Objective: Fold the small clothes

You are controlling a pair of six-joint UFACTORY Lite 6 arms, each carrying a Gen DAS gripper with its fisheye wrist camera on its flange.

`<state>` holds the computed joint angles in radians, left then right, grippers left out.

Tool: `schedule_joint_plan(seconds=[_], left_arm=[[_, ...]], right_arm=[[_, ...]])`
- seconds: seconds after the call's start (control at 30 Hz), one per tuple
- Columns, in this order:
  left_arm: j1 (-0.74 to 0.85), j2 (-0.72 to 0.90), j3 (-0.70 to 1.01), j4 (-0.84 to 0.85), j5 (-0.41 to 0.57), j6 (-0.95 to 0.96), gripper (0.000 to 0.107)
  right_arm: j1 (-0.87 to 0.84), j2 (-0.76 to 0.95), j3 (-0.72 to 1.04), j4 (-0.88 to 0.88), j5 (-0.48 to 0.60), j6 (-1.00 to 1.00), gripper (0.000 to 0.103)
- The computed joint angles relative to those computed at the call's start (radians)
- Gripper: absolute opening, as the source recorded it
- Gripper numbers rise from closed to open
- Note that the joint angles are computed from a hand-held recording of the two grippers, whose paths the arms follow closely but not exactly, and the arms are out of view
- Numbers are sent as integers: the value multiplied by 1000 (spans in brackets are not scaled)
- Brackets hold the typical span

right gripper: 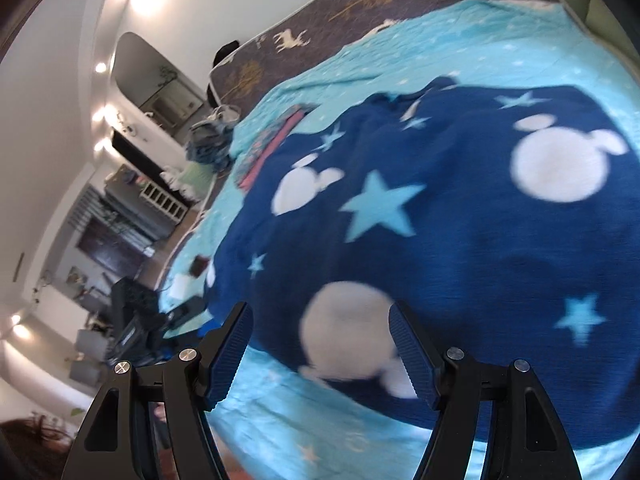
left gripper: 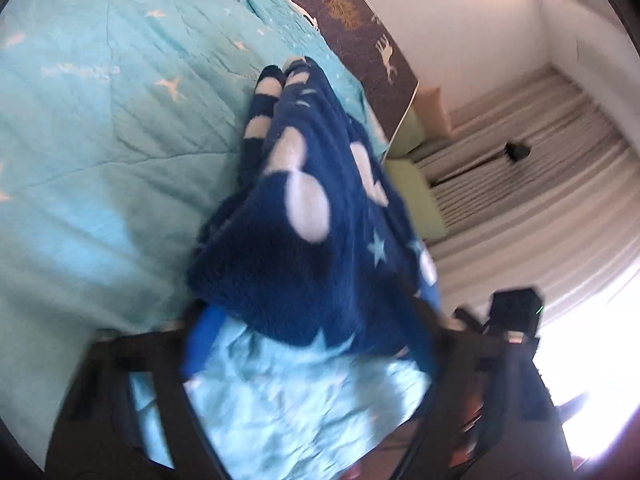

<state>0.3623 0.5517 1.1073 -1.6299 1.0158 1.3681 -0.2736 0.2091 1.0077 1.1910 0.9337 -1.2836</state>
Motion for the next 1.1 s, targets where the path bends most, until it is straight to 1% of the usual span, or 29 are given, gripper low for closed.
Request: schedule_joint_plan(seconds=[0.03, 0.07, 0.1, 0.13, 0.2, 0.27, 0.33, 0.37, 0.47, 0.57, 0.6, 0.67, 0.73, 0.77, 0.83, 0.87, 0.9, 0.97, 1.03, 1.1], left_arm=[[0, 46, 48, 14, 27, -41, 16], [2, 86, 87, 25, 46, -96, 18], [1, 89, 92, 15, 46, -109, 17], [-9, 69, 84, 5, 35, -96, 17], [-56, -50, 28, -30, -42, -15, 17], [-127, -186, -7, -57, -130, 64, 17], [-194, -260, 7, -49, -185, 83, 17], [-239, -280, 31, -43, -213, 89, 17], [-352, -283, 110, -27, -257, 94, 17], [-476, -222, 211, 16, -298, 81, 17], [-511, -190, 249, 34, -312, 65, 17], [-581, -137, 305, 84, -340, 28, 17], [-625, -99, 345, 127, -355, -6, 17], [-647, -75, 370, 146, -362, -21, 17], [-675, -41, 414, 188, -372, -55, 17], [-690, -26, 436, 212, -380, -76, 17], [-693, -15, 458, 240, -381, -100, 17], [-705, -2, 483, 275, -409, -131, 17], [-698, 21, 532, 325, -416, -185, 17], [-701, 14, 530, 327, -417, -198, 17]], right_arm=[[13, 10, 1, 3, 0, 0, 72], [27, 20, 0, 3, -9, -1, 72], [49, 38, 3, -6, -43, 5, 72], [77, 58, 5, -32, -106, 28, 72], [98, 76, -7, -41, -166, 20, 72], [107, 27, -52, -29, -198, -7, 72], [114, -13, -80, -42, -221, -5, 72], [102, -32, -92, -44, -213, -7, 72], [5, -71, -108, -39, -138, -43, 72], [-139, -106, -96, -37, -77, -65, 72], [-207, -112, -69, -45, -62, -56, 72], [-274, -101, -12, -70, -58, -27, 72], [-337, -63, 70, -105, -32, 7, 72], [-361, -33, 117, -124, 3, 27, 72], [-409, 67, 234, -150, 133, 58, 75], [-413, 118, 292, -150, 189, 79, 78], [-420, 195, 366, -146, 264, 100, 79], [-407, 291, 466, -147, 332, 145, 80], [-370, 391, 574, -148, 382, 199, 80], [-351, 489, 694, -146, 448, 254, 80]])
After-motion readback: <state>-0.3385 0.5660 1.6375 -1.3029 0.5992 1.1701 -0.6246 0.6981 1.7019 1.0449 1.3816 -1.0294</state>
